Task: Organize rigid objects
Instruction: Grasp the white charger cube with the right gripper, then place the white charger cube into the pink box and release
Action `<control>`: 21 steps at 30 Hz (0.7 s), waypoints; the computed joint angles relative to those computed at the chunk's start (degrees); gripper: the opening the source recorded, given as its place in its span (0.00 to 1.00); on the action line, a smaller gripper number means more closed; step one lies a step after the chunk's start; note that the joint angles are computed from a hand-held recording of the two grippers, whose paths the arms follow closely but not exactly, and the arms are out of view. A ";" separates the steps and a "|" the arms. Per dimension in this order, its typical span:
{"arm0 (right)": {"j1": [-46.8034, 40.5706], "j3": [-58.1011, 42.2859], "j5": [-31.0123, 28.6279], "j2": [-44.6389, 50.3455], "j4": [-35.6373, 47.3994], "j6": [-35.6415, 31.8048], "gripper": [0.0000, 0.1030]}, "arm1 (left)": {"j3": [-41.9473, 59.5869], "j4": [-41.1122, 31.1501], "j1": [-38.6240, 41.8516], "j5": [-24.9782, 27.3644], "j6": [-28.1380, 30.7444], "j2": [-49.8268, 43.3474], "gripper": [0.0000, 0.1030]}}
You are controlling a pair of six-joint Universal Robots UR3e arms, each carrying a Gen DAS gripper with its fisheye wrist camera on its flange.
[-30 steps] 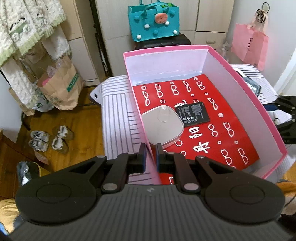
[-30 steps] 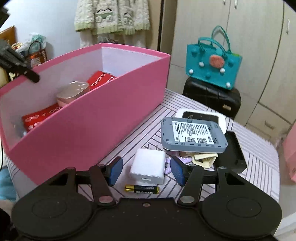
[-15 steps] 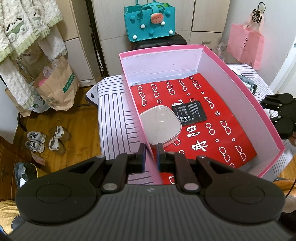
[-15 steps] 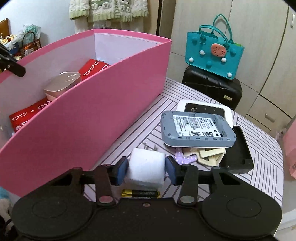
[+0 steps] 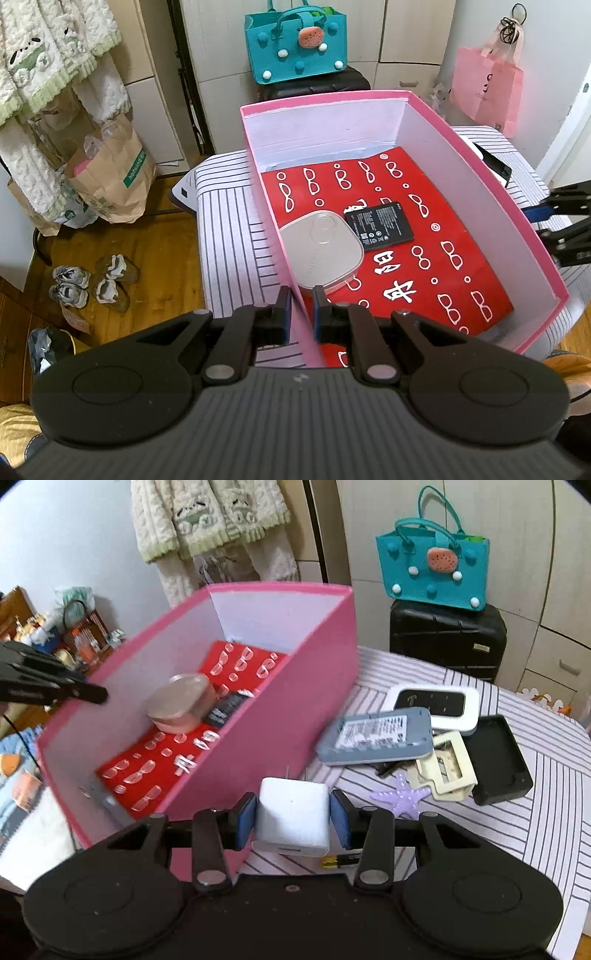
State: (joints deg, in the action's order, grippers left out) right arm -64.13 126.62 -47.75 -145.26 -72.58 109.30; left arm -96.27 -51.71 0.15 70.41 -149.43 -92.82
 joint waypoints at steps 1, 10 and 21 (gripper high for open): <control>-0.86 -1.48 0.48 -0.05 2.29 -1.15 0.47 | 0.15 0.09 -0.04 0.31 -0.15 -0.10 0.09; -4.17 -16.76 6.59 3.08 16.12 -7.93 0.47 | 1.10 -0.18 -0.31 0.85 -0.50 0.22 0.07; 40.52 -20.02 -8.21 36.14 -34.96 28.22 0.47 | 3.05 -1.74 -1.32 2.60 -1.25 -0.57 0.07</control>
